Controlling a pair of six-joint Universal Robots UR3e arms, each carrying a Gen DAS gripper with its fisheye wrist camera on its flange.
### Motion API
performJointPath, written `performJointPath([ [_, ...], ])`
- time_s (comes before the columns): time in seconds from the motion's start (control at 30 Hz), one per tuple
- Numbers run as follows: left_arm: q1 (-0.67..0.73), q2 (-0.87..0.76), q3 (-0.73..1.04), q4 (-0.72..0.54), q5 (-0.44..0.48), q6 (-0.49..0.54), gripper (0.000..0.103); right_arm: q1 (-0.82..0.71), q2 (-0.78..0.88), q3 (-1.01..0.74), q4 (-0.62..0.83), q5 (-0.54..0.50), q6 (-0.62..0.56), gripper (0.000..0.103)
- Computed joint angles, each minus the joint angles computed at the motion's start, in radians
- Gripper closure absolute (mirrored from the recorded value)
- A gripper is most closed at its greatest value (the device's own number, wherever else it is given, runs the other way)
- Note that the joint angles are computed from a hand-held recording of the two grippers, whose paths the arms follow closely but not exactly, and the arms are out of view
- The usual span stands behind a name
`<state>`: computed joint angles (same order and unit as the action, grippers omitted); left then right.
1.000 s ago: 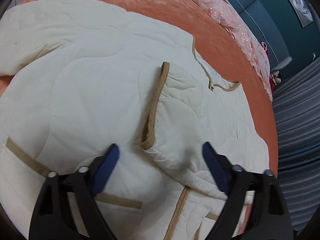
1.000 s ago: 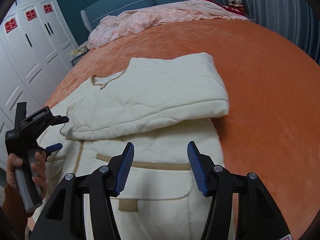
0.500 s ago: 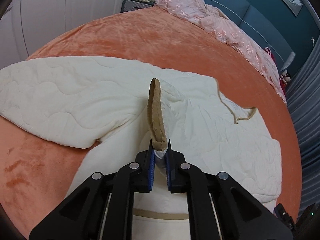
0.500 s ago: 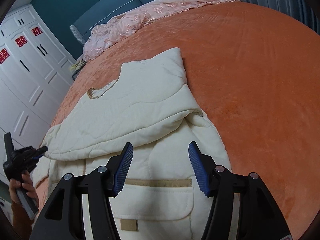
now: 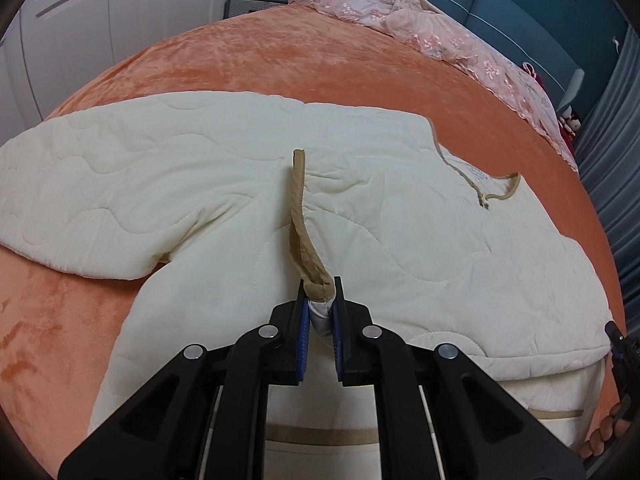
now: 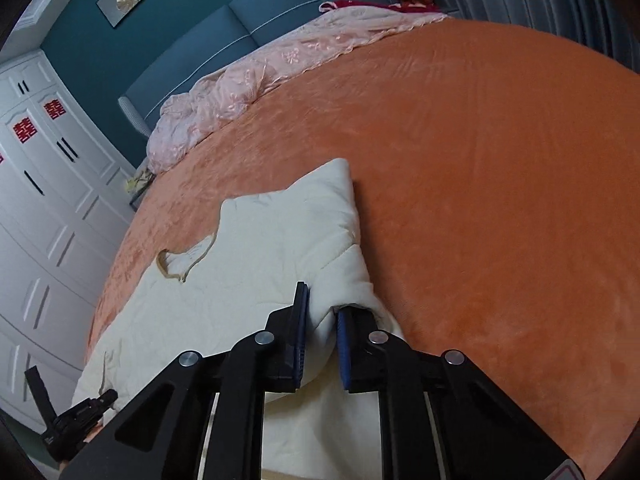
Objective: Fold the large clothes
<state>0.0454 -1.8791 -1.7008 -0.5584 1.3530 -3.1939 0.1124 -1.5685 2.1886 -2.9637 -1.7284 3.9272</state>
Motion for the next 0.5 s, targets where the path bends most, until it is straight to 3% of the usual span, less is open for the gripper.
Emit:
performJointPath([
  [0.13,-0.071,-0.047,0.014,0.047,0.099,-0.006,0.094,0.010,0.077,0.000,0.029,-0.019,-0.004,0.093],
  [0.5,-0.118,-0.100,-0.086,0.261,0.189,0.026,0.091,0.128,0.223,-0.104,0.067,-0.202,-0.033,0.090],
])
